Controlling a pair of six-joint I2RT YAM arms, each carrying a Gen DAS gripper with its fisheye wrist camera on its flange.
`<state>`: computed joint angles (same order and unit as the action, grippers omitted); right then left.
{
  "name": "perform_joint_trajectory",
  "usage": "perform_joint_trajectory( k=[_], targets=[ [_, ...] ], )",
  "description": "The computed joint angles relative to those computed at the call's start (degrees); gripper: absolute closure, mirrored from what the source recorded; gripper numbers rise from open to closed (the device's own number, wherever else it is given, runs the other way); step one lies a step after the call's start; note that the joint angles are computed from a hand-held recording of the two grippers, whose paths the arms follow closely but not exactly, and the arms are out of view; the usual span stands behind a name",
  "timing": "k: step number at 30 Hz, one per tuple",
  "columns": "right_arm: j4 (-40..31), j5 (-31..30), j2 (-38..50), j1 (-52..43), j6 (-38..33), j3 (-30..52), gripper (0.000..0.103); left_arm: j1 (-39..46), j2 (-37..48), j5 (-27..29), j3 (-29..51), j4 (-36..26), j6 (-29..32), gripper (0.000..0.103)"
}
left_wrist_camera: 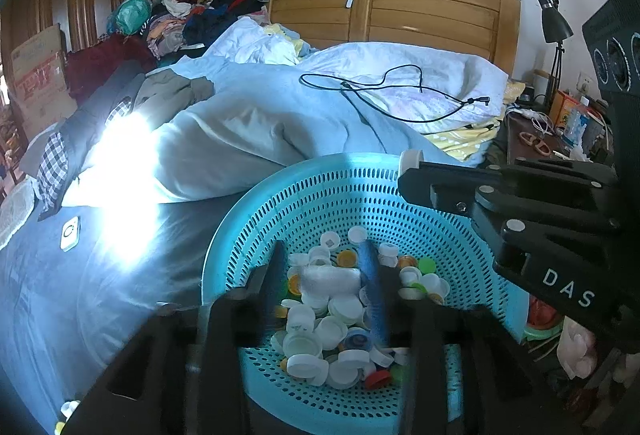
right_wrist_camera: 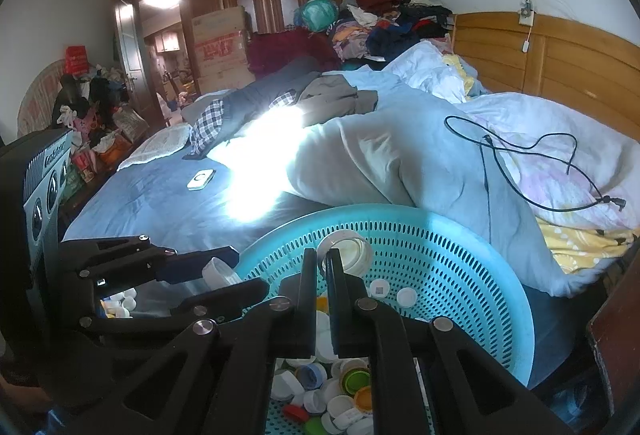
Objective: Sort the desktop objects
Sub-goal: 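Open both tools over the blue basket to drop the caps, then return the left tool to the pile and grasp a white lid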
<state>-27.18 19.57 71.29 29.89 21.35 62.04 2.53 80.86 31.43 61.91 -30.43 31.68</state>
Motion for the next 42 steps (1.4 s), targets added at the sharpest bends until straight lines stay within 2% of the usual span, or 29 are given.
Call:
perform_joint_trajectory(
  k=[1,4,8,9,10,11,13,16,19,20,23,25,26,28,31,34,37,39,41,42],
  targets=[
    [0.1,0.0,0.0,0.0,0.0,-0.1,0.096,0.2,-0.2,0.2,-0.3,0.6,-0.4,0.042],
    [0.2,0.3,0.1,-0.1,-0.1,-0.1,0.088,0.6,0.0,0.6,-0.6,1.1,-0.9,0.042],
    [0.1,1.2,0.3,0.6,0.2,0.2,0.066,1.9,0.1,1.4,-0.6,1.2,-1.0,0.040],
    [0.1,1.6,0.4,1.0,0.3,0.5,0.063,2.5,0.1,1.8,-0.6,1.0,-0.7,0.039],
    [0.2,2.0,0.4,1.3,0.4,0.6,0.054,3.5,-0.1,2.3,-0.6,0.7,-0.1,0.039],
    [0.3,2.1,0.4,1.6,0.5,0.7,0.047,5.4,-0.5,3.3,-1.0,0.2,1.2,0.039],
    [1.0,2.3,0.1,2.8,0.3,0.6,0.045,10.9,-1.5,6.3,-2.1,-0.6,5.1,0.039],
    [2.4,3.9,0.5,6.6,-0.6,0.1,0.039,25.8,0.3,12.0,-3.7,-4.1,14.7,0.039],
    [4.4,2.8,2.9,10.6,-1.0,-0.7,0.039,41.0,7.0,15.5,-2.6,-7.4,24.5,0.039],
    [5.0,2.5,4.6,12.3,-1.0,-0.8,0.039,47.4,11.5,16.3,-0.3,-9.4,27.9,0.039],
    [6.7,0.3,9.7,16.5,0.0,-0.5,0.039,59.4,22.5,15.3,6.1,-11.2,32.6,0.039],
    [7.9,-1.7,13.4,18.8,0.9,0.1,0.039,64.0,30.4,13.7,12.7,-13.8,33.1,0.039],
    [8.2,-2.7,15.5,19.9,1.2,0.9,0.039,65.9,35.3,14.1,18.0,-17.0,32.5,0.039],
    [8.3,-4.6,19.9,21.8,1.4,3.2,0.039,67.4,42.5,14.5,26.6,-22.5,29.8,0.039],
    [6.7,-5.7,25.3,24.3,1.3,7.9,0.039,67.1,48.6,16.2,33.1,-26.9,28.6,0.039],
    [5.1,-4.9,27.8,26.0,1.1,11.0,0.039,65.0,50.3,16.1,33.6,-27.2,29.4,0.039],
    [3.1,-3.9,29.2,26.8,1.7,13.1,0.039,62.8,51.4,14.1,33.0,-24.8,28.8,0.039],
    [1.5,-3.5,30.4,26.9,2.3,14.9,0.039,62.2,50.7,11.9,31.3,-21.1,27.6,0.047],
    [0.5,-3.2,31.3,26.9,2.8,16.0,0.039,62.5,50.2,11.5,30.0,-18.5,26.5,0.069],
    [0.1,-3.2,32.1,27.0,3.0,16.8,0.039,62.8,50.4,12.0,30.7,-19.1,26.3,0.069]
  ],
)
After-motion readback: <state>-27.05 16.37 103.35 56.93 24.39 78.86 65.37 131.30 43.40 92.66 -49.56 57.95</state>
